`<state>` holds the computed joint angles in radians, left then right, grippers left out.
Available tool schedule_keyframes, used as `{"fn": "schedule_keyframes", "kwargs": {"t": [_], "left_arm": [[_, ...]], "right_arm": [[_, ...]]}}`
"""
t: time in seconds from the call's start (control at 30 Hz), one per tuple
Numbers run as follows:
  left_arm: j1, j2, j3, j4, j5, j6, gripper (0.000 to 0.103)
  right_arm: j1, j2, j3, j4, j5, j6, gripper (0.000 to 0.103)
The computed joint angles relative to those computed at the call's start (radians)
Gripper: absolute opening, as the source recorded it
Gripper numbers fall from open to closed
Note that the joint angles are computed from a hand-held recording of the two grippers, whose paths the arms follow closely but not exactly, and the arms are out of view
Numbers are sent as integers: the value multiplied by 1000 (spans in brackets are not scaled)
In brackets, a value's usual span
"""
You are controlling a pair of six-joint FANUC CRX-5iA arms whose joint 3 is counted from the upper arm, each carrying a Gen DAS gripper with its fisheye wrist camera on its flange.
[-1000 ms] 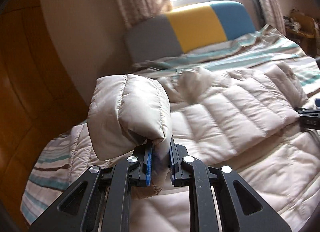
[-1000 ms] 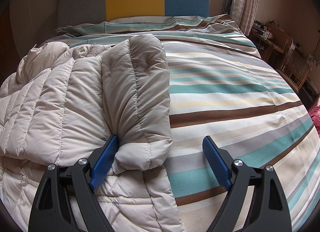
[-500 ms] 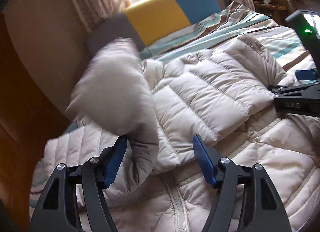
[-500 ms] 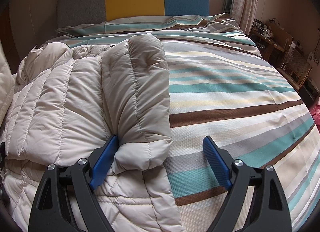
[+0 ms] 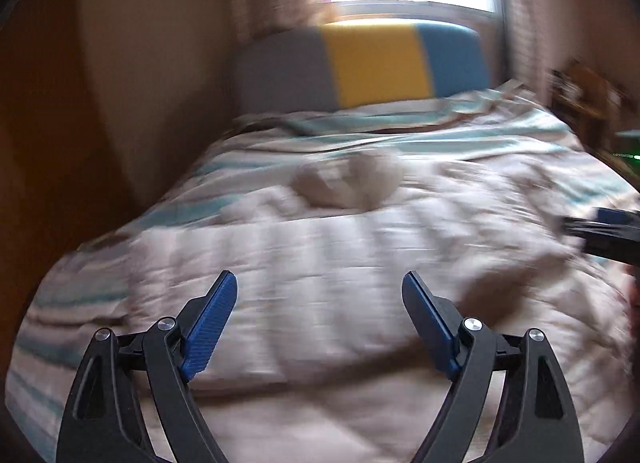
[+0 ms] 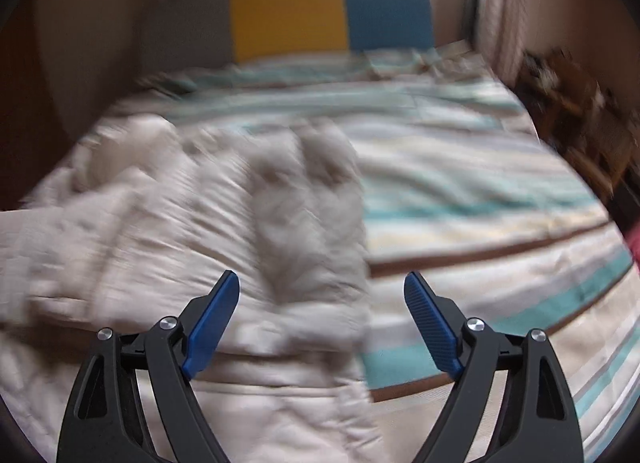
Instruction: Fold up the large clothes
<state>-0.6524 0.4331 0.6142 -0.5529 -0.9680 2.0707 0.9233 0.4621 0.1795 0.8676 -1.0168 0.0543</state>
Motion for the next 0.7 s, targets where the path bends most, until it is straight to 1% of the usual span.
{"fn": "schedule_keyframes", "kwargs": {"t": [0.07,0.13,0.17,0.2,0.23,0.27,0.3,0.33,0.4,0.47,0.5,0.53,0.6,0.63,0.67,0.7], "left_arm": [[42,2,11,4,-43,49,83],[77,10,26,-4,-74,92,80],[89,16,37,-11,-92,97,77],[97,24,49,-22,-109,102,72],[104,33,61,-34,-123,103,71],[113,47,76,-42,-141,94,68],[120,57,86,-44,-154,86,65],[130,68,95,-39,-163,75,64],[154,88,102,-4,-167,54,64],[167,107,108,4,-177,53,64],[174,116,114,8,-186,56,64],[178,126,120,10,-190,66,64],[182,131,108,8,-182,94,64],[182,132,96,4,-172,102,64],[181,137,94,3,-167,105,65],[177,147,102,-7,-174,110,65]], "right_arm": [[18,-1,13,46,60,3,84],[28,22,54,47,107,38,82],[31,38,83,35,140,67,73],[33,60,123,0,168,114,61],[31,80,161,-39,182,158,55],[31,110,215,-91,189,209,47],[31,142,267,-133,192,252,42],[29,166,304,-156,187,281,40],[25,256,450,-223,129,381,33],[17,315,545,-268,82,425,29],[13,326,565,-282,66,431,27],[3,365,627,-304,43,448,26],[-7,396,671,-324,10,473,25],[-13,432,725,-338,-23,504,25],[-17,453,748,-343,-34,522,25],[-19,450,729,-338,-20,515,25]]}}
